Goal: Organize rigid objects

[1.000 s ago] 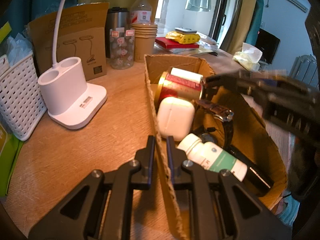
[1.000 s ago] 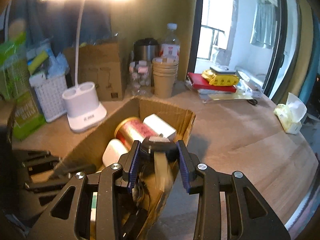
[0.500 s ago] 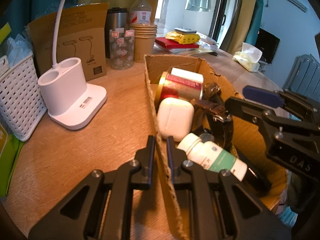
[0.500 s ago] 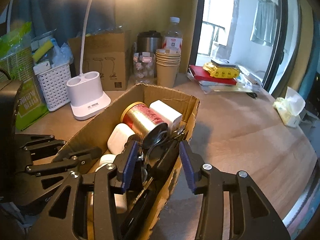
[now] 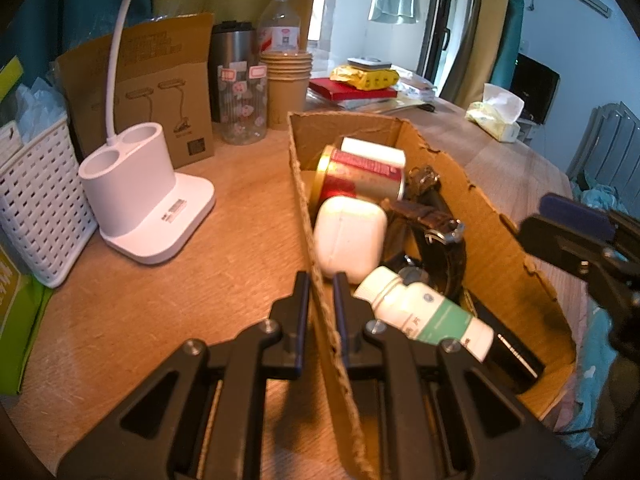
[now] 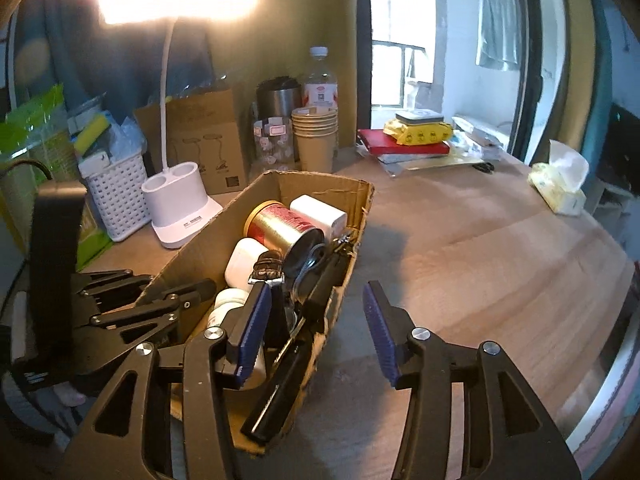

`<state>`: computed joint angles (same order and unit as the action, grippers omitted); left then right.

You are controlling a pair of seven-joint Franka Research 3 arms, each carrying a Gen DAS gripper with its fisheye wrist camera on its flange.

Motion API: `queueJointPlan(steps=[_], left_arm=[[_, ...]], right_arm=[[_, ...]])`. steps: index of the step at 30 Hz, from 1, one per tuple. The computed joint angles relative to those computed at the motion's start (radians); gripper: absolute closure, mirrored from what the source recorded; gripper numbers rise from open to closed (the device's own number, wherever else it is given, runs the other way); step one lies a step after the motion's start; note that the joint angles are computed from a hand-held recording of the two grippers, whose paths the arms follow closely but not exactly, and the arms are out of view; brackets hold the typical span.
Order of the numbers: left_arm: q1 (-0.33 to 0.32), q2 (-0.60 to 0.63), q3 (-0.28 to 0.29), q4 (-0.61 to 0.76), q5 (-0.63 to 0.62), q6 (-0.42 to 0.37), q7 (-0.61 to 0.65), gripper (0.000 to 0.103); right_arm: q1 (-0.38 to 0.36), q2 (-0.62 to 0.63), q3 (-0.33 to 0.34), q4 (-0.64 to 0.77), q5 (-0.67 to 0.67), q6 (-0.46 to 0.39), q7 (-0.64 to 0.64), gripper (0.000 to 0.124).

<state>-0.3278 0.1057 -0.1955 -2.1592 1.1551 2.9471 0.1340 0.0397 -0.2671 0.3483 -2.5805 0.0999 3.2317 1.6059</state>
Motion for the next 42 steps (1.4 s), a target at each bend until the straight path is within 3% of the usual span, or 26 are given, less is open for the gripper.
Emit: queueJointPlan(steps=[7, 12, 16, 19, 25, 31, 36, 39, 42], left_arm=[[-0.007, -0.004, -0.001, 0.005, 0.05, -0.02, -0.043, 0.09], [-0.006, -0.005, -0.007, 0.009, 0.067, -0.036, -0.053, 0.09], [-0.013, -0.018, -0.012, 0.01, 0.154, -0.059, -0.128, 0.089], [-0.014, -0.009, -0.024, 0.021, 0.129, -0.088, -0.088, 0.089], [-0.014, 0.033, -0.031, 0.051, -0.005, -0.071, 0.048, 0.089], [-0.051, 0.118, -0.029, 0.156, -0.171, -0.112, 0.226, 0.088], [-0.107, 0.225, -0.011, 0.297, -0.285, -0.185, 0.344, 0.088], [-0.161, 0.271, 0.023, 0.363, -0.261, -0.222, 0.331, 0.088], [-0.172, 0.326, 0.02, 0.435, -0.307, -0.242, 0.397, 0.088]], right_arm=[[-0.035, -0.078, 0.034, -0.059, 0.009, -0.002, 0.034, 0.073], [-0.024, -0.14, 0.022, -0.104, 0.028, -0.01, 0.052, 0.073], [-0.02, -0.162, 0.013, -0.122, 0.039, -0.021, 0.07, 0.073], [-0.071, -0.185, 0.063, -0.138, 0.039, -0.009, 0.112, 0.073], [0.007, -0.171, -0.034, -0.144, 0.065, 0.006, 0.098, 0.073], [0.064, -0.125, -0.13, -0.13, 0.09, 0.028, 0.044, 0.073], [0.165, -0.075, -0.278, -0.104, 0.123, 0.047, -0.034, 0.073], [0.247, -0.047, -0.389, -0.088, 0.145, 0.056, -0.082, 0.073], [0.35, -0.023, -0.517, -0.075, 0.168, 0.059, -0.127, 0.073]])
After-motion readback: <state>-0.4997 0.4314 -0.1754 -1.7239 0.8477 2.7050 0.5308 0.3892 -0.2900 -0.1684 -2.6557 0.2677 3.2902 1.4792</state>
